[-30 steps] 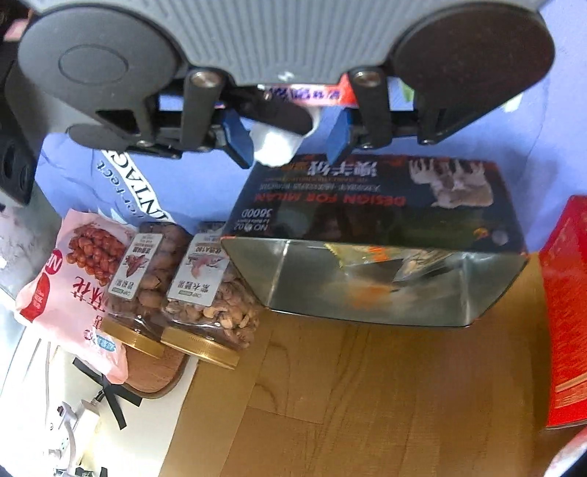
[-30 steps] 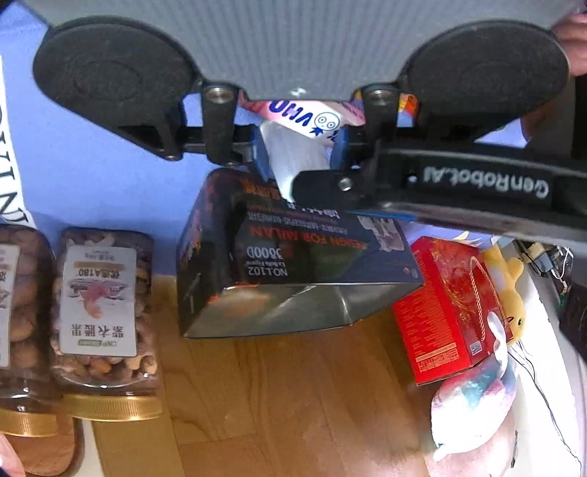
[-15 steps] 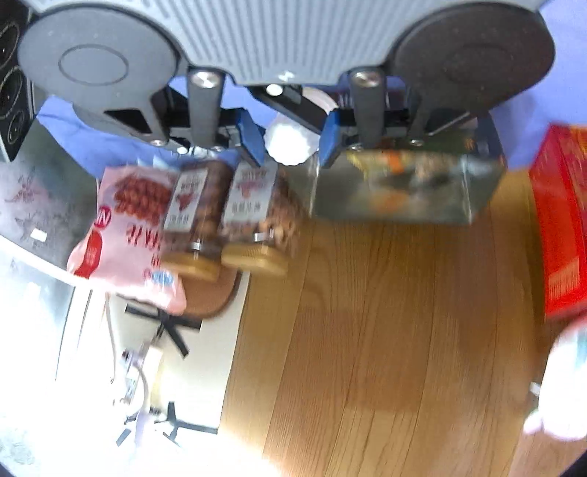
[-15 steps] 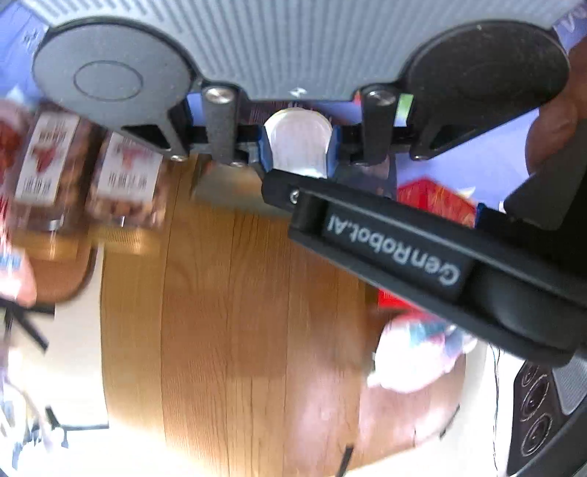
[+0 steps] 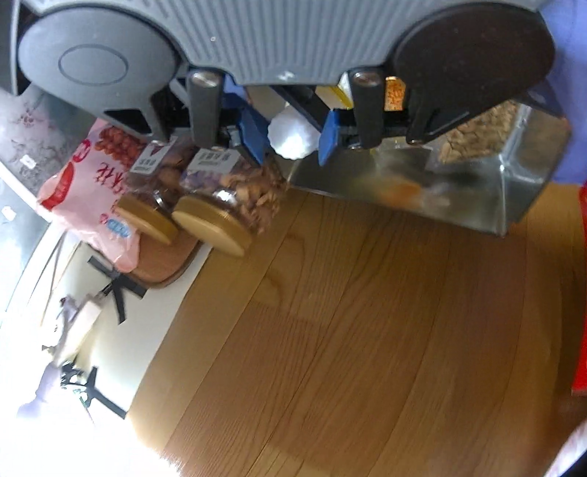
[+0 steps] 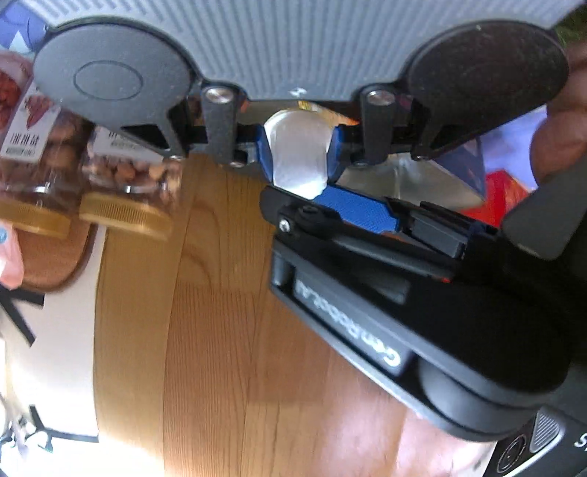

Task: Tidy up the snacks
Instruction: 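Drop the white packet into the black tin with the left gripper, then grasp the light green packet with the left gripper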

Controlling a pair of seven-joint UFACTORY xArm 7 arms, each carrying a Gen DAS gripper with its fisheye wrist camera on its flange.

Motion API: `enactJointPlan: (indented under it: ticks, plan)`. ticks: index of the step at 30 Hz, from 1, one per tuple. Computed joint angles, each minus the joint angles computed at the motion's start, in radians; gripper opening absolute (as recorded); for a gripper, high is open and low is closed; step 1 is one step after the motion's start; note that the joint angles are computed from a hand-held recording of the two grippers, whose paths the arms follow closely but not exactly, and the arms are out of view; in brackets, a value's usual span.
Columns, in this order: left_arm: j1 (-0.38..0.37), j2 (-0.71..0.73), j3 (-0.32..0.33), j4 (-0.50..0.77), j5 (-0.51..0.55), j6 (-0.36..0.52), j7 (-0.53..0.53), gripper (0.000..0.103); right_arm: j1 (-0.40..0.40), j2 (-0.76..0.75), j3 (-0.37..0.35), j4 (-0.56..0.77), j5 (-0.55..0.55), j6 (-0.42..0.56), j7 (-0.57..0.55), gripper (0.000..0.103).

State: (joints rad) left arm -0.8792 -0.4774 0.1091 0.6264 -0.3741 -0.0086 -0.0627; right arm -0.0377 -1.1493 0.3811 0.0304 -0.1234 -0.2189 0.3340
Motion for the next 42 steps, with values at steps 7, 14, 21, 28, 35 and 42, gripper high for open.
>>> enactJointPlan:
  ticks: [7, 14, 21, 28, 35, 42]
  plan:
    - [0.047, -0.1, -0.019, -0.05, 0.014, 0.006, -0.006, 0.037, 0.059, -0.154, -0.034, -0.062, 0.009, 0.052, 0.03, 0.05]
    - [0.468, -0.271, -0.21, -0.119, 0.146, 0.139, -0.188, 0.043, 0.211, -0.52, -0.271, -0.092, 0.059, 0.457, 0.032, 0.047]
    - [0.575, -0.128, -0.273, -0.048, 0.252, 0.221, -0.265, 0.044, 0.318, -0.588, -0.231, -0.088, 0.096, 0.701, 0.036, 0.037]
    - [0.636, -0.03, -0.343, 0.011, 0.363, 0.319, -0.399, 0.022, 0.285, -0.428, -0.236, -0.084, 0.085, 0.587, 0.058, 0.027]
    - [0.621, -0.137, -0.338, -0.034, 0.409, 0.349, -0.428, 0.023, 0.285, -0.467, -0.248, -0.102, 0.055, 0.578, 0.044, 0.025]
    - [0.529, -0.452, -0.241, -0.202, 0.36, 0.422, -0.323, 0.037, 0.456, -0.586, -0.434, -0.103, 0.157, 0.67, -0.072, 0.027]
